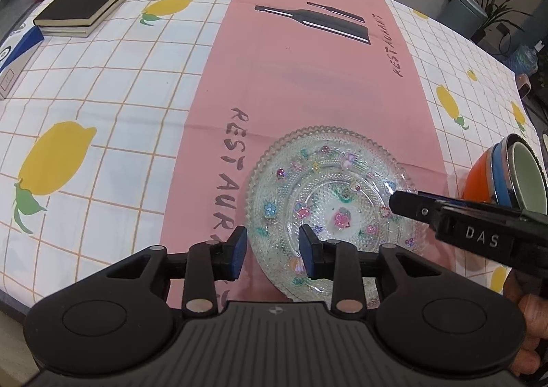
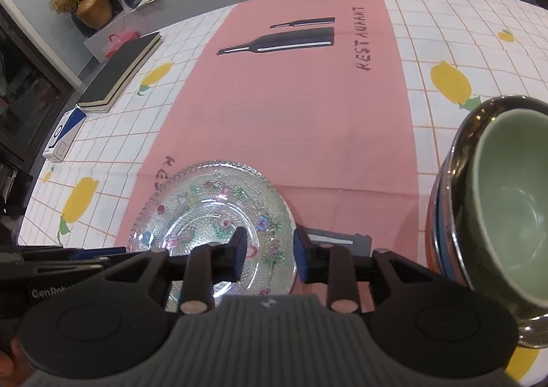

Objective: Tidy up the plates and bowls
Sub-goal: 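Lower the glass plates onto the table and open both tools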

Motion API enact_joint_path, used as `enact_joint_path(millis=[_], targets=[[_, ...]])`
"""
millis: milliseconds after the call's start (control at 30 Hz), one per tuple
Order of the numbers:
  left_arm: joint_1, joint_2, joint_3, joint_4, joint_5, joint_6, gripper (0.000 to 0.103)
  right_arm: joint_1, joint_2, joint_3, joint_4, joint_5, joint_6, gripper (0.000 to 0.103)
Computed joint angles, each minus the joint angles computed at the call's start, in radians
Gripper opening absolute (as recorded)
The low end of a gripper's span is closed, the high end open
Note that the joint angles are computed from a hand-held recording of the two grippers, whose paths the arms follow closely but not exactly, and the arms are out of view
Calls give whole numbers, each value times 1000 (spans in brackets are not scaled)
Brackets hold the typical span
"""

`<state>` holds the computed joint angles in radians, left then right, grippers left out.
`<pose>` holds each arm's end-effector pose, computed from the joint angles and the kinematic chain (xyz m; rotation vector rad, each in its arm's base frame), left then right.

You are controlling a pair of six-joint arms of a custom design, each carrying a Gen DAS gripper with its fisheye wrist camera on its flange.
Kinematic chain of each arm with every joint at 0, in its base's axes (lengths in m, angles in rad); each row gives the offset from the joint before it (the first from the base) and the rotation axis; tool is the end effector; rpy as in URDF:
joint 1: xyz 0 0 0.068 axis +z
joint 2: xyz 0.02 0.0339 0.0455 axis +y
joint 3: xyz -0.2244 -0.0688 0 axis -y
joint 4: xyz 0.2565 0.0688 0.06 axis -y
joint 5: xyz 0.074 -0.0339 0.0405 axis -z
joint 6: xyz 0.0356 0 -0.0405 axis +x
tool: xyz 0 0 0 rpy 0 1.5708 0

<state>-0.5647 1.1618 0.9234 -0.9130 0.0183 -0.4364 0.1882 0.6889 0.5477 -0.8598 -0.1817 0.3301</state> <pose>0.2014 -0.1283 0.2170 0.1827 2.7603 -0.3047 0.1638 0.0377 0.1877 0.1153 2.6029 0.4248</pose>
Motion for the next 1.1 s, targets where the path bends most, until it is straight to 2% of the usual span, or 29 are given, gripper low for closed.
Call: enact_joint_path(millis=[233,567,733,933,1100], targets=[[7,-7,6,-6,-6,-1,42,-26,0,6,-1,-24,-7,31],[9,-13,12,-4,-5,2,42,-42,-6,14,-4,-42,-6,31],[1,-23,24,4,-14,-10,42,-82,-48,38,-33,-84,-36,31],[-51,5,71,54,-18,-41,44,-312,-72,91,-95,-252,-162,32],[-133,73,130,100,-27,-67,47,-548,-41,157,-162,-387,-305,39]])
